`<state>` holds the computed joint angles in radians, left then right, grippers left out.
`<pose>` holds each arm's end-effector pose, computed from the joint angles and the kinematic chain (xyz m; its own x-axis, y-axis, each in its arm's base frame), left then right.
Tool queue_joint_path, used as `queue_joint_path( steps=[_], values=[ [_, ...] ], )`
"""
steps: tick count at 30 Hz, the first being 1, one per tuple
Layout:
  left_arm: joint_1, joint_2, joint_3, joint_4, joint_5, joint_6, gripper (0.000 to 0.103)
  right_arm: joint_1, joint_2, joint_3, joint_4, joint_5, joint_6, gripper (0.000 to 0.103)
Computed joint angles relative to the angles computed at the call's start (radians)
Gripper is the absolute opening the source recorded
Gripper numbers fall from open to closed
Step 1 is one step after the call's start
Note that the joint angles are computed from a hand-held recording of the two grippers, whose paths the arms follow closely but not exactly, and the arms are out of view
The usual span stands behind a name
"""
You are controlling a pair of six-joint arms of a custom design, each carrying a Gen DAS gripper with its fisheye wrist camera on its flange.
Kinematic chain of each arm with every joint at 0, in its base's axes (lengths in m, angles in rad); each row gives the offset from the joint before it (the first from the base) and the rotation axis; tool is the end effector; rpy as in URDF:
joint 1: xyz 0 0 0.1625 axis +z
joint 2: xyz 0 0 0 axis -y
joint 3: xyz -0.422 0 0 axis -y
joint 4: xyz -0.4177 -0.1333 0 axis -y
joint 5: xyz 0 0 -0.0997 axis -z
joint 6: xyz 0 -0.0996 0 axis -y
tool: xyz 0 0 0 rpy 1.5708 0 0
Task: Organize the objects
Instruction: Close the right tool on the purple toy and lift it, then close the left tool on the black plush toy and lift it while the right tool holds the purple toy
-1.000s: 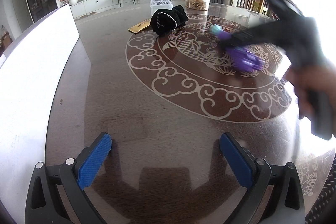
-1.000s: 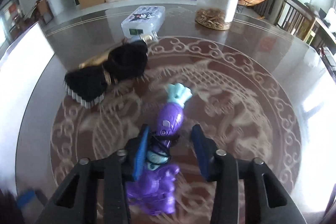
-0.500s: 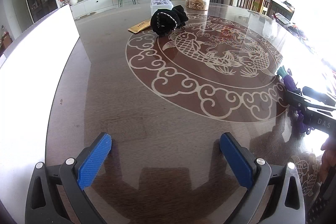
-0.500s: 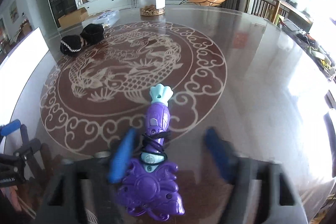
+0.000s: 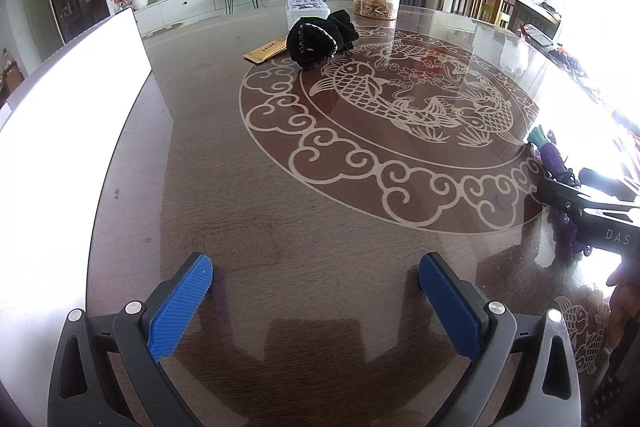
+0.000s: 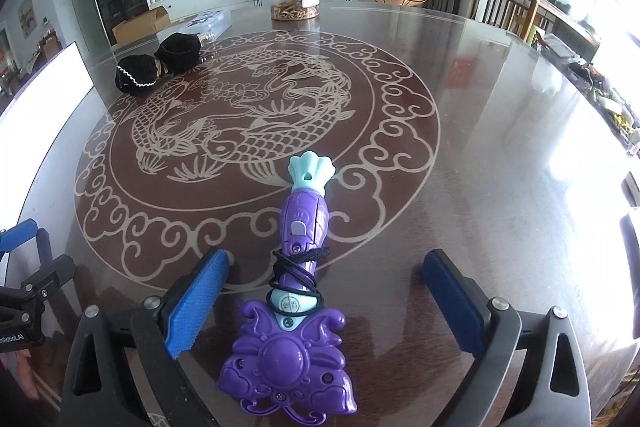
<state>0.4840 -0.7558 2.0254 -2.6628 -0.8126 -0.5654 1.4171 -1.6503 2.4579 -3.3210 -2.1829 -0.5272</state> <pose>-0.3632 -0.4189 -0.0358 -0.6612 0.3450 -0.6661 0.6122 0.7613 -0.2134 0.0170 -0.3869 0.3141 -0.6827 0.2131 0.6989 -0.2934 0.7961 -0.5293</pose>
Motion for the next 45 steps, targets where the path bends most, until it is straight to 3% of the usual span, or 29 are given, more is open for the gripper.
queue_joint_path(
  steps=[7, 9, 12, 15, 17, 20, 22, 26, 27, 28, 30, 31, 35, 37, 38, 40, 42, 45],
  values=[
    [0.001, 0.001, -0.004, 0.006, 0.001, -0.002, 0.103, -0.002, -0.002, 0.0, 0.01, 0.003, -0.002, 0.102],
    [0.016, 0.003, -0.042, 0.071, -0.027, -0.002, 0.103, -0.003, -0.002, 0.0, 0.013, 0.005, -0.002, 0.102],
    [0.054, 0.026, -0.162, 0.207, -0.064, -0.011, 0.103, -0.002, 0.0, -0.002, 0.016, 0.005, -0.002, 0.103],
    [0.075, 0.059, -0.252, 0.115, -0.03, 0.048, 0.103, -0.002, 0.0, -0.002, 0.016, 0.005, -0.002, 0.103],
    [0.104, 0.11, -0.353, 0.113, -0.043, 0.116, 0.103, -0.002, 0.0, -0.002, 0.016, 0.005, -0.002, 0.103],
    [0.162, 0.233, -0.575, 0.239, -0.05, 0.217, 0.103, -0.002, 0.0, -0.001, 0.016, 0.005, -0.002, 0.103],
    [0.194, 0.302, -0.691, 0.328, -0.039, 0.215, 0.103, -0.002, 0.0, -0.001, 0.016, 0.005, -0.002, 0.103],
    [0.241, 0.383, -0.819, 0.424, -0.069, 0.186, 0.103, -0.002, 0.0, -0.001, 0.016, 0.006, -0.002, 0.103],
    [0.241, 0.387, -0.809, 0.378, -0.072, 0.217, 0.089, -0.002, 0.0, -0.001, 0.016, 0.006, -0.002, 0.103],
    [0.234, 0.387, -0.796, 0.35, -0.052, 0.236, 0.062, -0.002, 0.0, -0.001, 0.015, 0.005, -0.003, 0.103],
    [0.22, 0.369, -0.742, 0.28, -0.046, 0.254, 0.041, -0.002, 0.001, -0.002, 0.015, 0.005, -0.003, 0.103],
    [0.214, 0.35, -0.702, 0.247, -0.063, 0.243, 0.039, -0.002, 0.0, -0.002, 0.016, 0.006, -0.003, 0.103],
    [0.149, 0.237, -0.464, 0.163, -0.072, 0.152, 0.039, -0.001, -0.001, -0.004, 0.02, 0.005, -0.003, 0.103],
    [0.093, 0.162, -0.31, 0.122, -0.065, 0.127, 0.045, 0.0, 0.0, -0.004, 0.019, 0.004, -0.002, 0.103],
    [0.073, 0.144, -0.272, 0.119, -0.058, 0.123, 0.05, 0.001, 0.001, -0.004, 0.017, 0.001, -0.002, 0.103],
    [0.032, 0.101, -0.193, 0.126, -0.041, 0.083, 0.088, 0.002, 0.001, -0.005, 0.019, 0.0, 0.0, 0.103],
    [0.019, 0.086, -0.151, 0.108, -0.038, 0.045, 0.099, 0.003, 0.003, -0.005, 0.016, -0.001, 0.001, 0.103],
    [0.015, 0.086, -0.121, 0.037, -0.03, 0.042, 0.103, 0.003, 0.003, -0.005, 0.016, -0.001, 0.001, 0.103]
  ],
)
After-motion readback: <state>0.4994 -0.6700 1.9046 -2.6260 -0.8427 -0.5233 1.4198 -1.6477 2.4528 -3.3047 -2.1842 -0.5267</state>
